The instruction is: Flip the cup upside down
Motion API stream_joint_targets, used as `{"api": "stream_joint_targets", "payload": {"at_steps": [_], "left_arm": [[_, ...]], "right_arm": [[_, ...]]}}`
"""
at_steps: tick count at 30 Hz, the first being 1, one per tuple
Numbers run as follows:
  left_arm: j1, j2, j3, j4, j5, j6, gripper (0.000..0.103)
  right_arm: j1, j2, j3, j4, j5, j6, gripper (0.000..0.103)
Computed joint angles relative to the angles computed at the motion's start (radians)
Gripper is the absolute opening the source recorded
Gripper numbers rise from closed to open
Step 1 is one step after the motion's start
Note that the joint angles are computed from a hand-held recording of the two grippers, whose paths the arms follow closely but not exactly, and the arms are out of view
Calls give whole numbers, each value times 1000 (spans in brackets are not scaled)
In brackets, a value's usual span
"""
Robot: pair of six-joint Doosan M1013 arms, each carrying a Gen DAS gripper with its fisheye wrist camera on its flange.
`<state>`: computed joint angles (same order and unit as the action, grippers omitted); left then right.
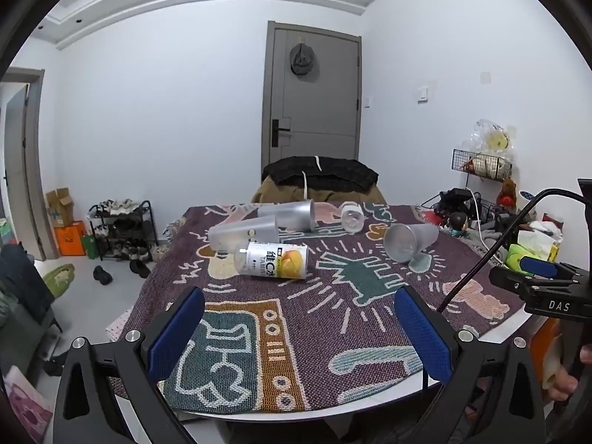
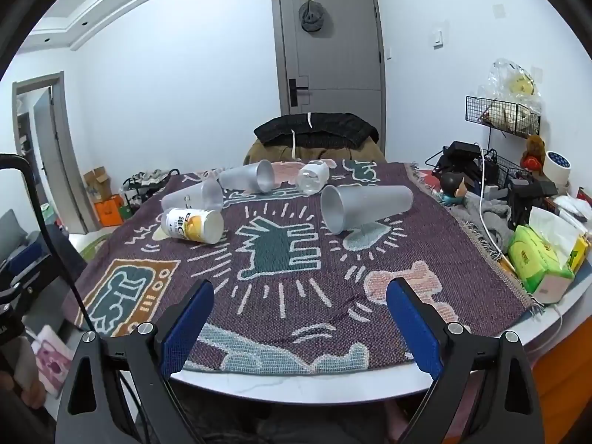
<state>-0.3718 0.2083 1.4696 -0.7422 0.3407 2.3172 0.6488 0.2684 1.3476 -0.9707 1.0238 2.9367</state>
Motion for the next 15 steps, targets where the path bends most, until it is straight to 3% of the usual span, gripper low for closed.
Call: {"api": "stream_joint_targets", "payload": {"at_steps": [15], "left_arm": [[4,0,0,-33,-8,11,103]], "right_arm": [[3,0,-3,1,3,-8,94]]}}
